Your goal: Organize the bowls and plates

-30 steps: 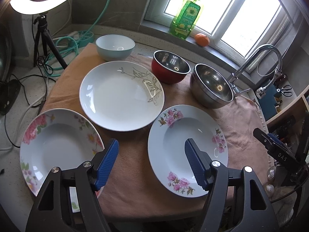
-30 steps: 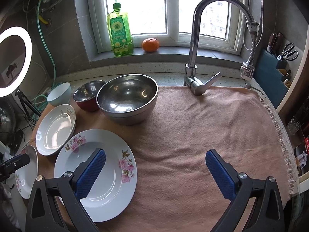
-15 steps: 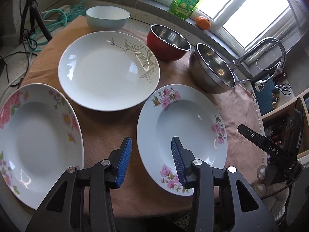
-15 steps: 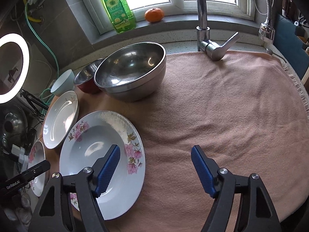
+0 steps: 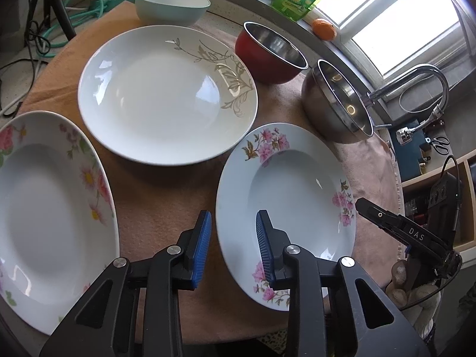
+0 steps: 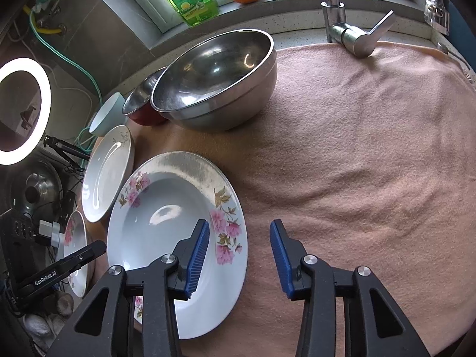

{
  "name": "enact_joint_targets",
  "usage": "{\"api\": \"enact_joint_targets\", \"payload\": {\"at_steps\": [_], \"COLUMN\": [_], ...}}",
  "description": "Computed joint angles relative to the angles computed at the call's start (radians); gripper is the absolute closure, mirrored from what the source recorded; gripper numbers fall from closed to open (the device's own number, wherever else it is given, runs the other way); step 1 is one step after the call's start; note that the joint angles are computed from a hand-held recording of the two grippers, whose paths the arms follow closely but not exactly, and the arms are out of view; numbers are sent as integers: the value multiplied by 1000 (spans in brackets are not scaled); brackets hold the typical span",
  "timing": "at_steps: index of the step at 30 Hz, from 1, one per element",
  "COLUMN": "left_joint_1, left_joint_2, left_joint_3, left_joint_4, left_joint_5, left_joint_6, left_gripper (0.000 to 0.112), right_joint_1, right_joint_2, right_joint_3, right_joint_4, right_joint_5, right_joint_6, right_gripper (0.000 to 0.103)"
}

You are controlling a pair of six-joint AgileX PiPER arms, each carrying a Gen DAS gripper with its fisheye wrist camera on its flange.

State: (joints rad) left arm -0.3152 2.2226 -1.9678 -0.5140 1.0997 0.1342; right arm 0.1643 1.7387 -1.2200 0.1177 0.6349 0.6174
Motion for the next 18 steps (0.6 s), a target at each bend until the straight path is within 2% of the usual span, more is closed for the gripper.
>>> {"api": "enact_joint_targets", "payload": {"at_steps": [12, 18], "left_joint_1": [0, -1], "left_joint_2": [25, 31], "left_joint_3": [-25, -27], "left_joint_4": [4, 4], "left_joint_5": [15, 17], "left_joint_6": [-10, -9], "left_gripper": [91, 93], "right_joint_1": [-38, -38], "right_joint_2": [38, 49], "right_joint_3": [1, -6], "right_joint_4": [141, 175], "right_joint_5": [-9, -13], "right_joint_6": [-124, -161], "right_gripper": [76, 86]}}
